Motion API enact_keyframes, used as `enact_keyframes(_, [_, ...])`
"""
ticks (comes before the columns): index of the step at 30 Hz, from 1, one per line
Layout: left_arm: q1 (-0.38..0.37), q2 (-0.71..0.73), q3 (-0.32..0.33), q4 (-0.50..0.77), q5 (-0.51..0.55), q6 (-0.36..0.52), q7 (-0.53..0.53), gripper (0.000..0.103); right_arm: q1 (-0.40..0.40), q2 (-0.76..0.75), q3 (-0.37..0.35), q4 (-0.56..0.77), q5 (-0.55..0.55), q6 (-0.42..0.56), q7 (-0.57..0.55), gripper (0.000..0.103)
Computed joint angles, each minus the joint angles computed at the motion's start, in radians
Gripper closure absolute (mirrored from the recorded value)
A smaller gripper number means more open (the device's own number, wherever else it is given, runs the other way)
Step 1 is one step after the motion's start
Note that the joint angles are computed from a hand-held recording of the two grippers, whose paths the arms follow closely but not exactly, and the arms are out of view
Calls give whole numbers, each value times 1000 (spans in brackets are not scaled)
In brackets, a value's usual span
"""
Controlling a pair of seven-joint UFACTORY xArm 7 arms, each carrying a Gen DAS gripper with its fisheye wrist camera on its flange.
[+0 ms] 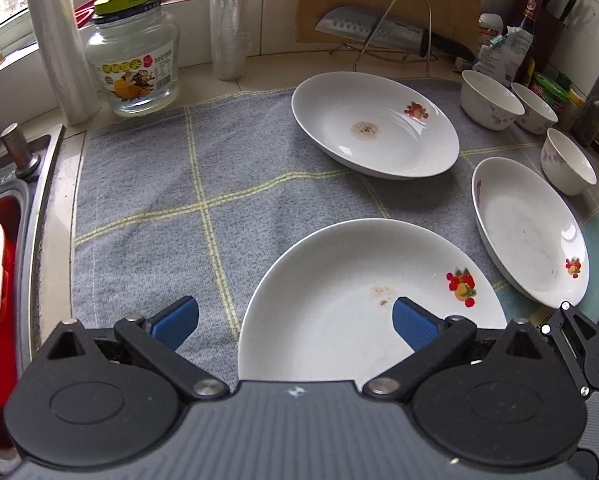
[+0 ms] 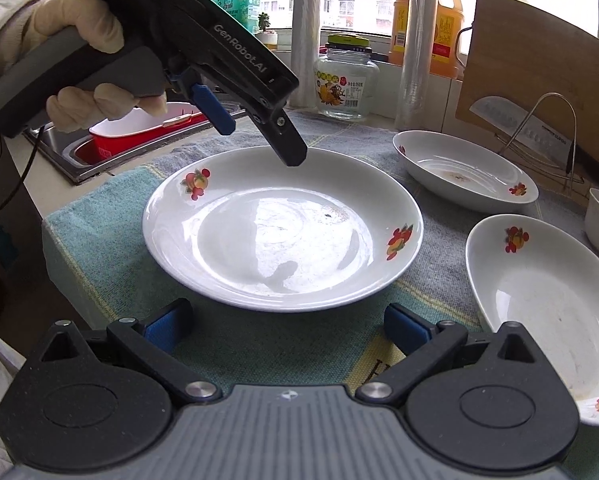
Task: Organize plates and bowls
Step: 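Close the left gripper on the plate rim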
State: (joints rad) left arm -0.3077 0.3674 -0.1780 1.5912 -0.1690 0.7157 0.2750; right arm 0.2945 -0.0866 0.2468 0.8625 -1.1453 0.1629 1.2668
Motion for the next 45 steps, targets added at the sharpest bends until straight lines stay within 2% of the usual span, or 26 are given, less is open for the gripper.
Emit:
enact_keyframes(4, [2, 76, -13, 109, -11, 94, 49, 6, -3, 2, 0, 4, -7, 1, 17, 0])
enact_keyframes(7, [-9, 104, -13, 147, -3, 127, 69, 12, -2, 11, -3, 8, -26, -4, 36, 0])
enact_keyframes(9, [-13, 116, -10, 163, -2, 144, 73, 13, -4, 16, -6, 13, -63, -12, 62, 0])
enact_keyframes(14, [-12, 134, -13, 185, -13, 165, 98, 18, 2, 35, -25, 30, -95, -33, 67, 0])
enact_keyframes(22, [-10, 146, -9, 199, -22, 173, 107, 25, 20, 57, -45, 48, -35, -45, -12, 0])
enact_keyframes(31, [2, 175, -20, 237, -54, 193, 138, 26, 29, 65, -55, 52, -20, -46, -25, 0])
enact_keyframes(34, [10, 171, -25, 233, -70, 194, 154, 26, 34, 63, -55, 50, 20, -34, -54, 0])
enact_keyframes(41, [33, 176, -40, 236, -114, 208, 229, 26, 32, 63, -55, 50, -10, -35, -26, 0])
enact_keyframes(45, [45, 196, -44, 283, -138, 269, 261, 26, 34, 60, -54, 46, 36, -29, -62, 0])
